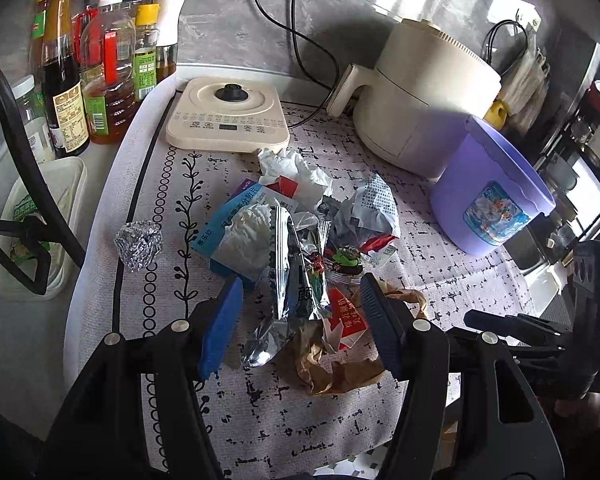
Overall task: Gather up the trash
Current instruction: 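Grasp the foil wrappers with the left tool while the right tool grasps brown paper, then carry both held items to the purple bucket and open both tools inside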
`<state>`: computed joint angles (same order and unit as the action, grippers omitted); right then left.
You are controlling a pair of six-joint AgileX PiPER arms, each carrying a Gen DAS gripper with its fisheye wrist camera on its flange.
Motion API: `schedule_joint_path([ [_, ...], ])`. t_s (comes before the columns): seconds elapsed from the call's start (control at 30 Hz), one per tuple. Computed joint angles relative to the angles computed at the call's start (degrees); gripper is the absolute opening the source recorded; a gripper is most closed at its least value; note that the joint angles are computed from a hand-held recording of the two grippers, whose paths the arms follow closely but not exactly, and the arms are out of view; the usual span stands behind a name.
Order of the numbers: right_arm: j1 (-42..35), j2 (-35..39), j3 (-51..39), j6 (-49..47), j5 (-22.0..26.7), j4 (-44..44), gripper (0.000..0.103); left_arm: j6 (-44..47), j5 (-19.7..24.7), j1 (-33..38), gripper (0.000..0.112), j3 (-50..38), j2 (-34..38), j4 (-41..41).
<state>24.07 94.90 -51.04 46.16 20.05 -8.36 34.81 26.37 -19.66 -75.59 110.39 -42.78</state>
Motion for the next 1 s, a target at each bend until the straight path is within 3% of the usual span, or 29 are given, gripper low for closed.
schedule_joint_path([
  [0.13, -1.2, 4.3, -2.4, -4.8, -0.9, 6.0, 0.053, -1.3, 2.8, 0.5, 0.053, -5.4, 4.7, 2.1],
  [0.2, -1.6, 5.8, -3.2, -8.4, -1.6, 10.2, 0.052, -1.8, 5.9, 1.1, 0.035, -8.6, 7.2, 2.3],
  [0.23, -1.8, 6.6, -3.8, -10.4, -1.5, 12.3, 0.044, -1.4, 7.9, 1.7, 0.028, -10.1, 8.4, 1.9],
  [0.27, -2.1, 7.4, -4.5, -13.6, -1.1, 15.5, 0.027, -2.0, 9.6, 1.9, 0.017, -11.8, 9.5, 2.5],
  [0.3, -2.5, 7.8, -4.9, -16.9, -1.0, 19.2, 0.021, -2.1, 10.1, 2.0, 0.015, -12.5, 9.9, 2.8],
  [0.4, -2.7, 8.2, -6.9, -18.2, 0.4, 20.1, 0.008, -0.7, 10.3, 2.6, 0.012, -12.6, 9.1, 1.7],
  [0.53, -3.6, 7.8, -9.7, -21.5, 2.0, 23.5, 0.002, 0.3, 10.4, 3.6, 0.011, -13.0, 7.0, 0.7],
  [0.87, -2.7, 1.4, -12.5, -15.2, 5.6, 16.0, 0.002, 4.1, 11.3, 5.9, 0.012, -16.3, 3.7, -3.1],
  [1.0, -1.4, -2.7, -13.2, -6.5, 7.6, 6.5, 0.002, 5.3, 12.6, 6.4, 0.012, -19.6, 4.8, -4.7],
])
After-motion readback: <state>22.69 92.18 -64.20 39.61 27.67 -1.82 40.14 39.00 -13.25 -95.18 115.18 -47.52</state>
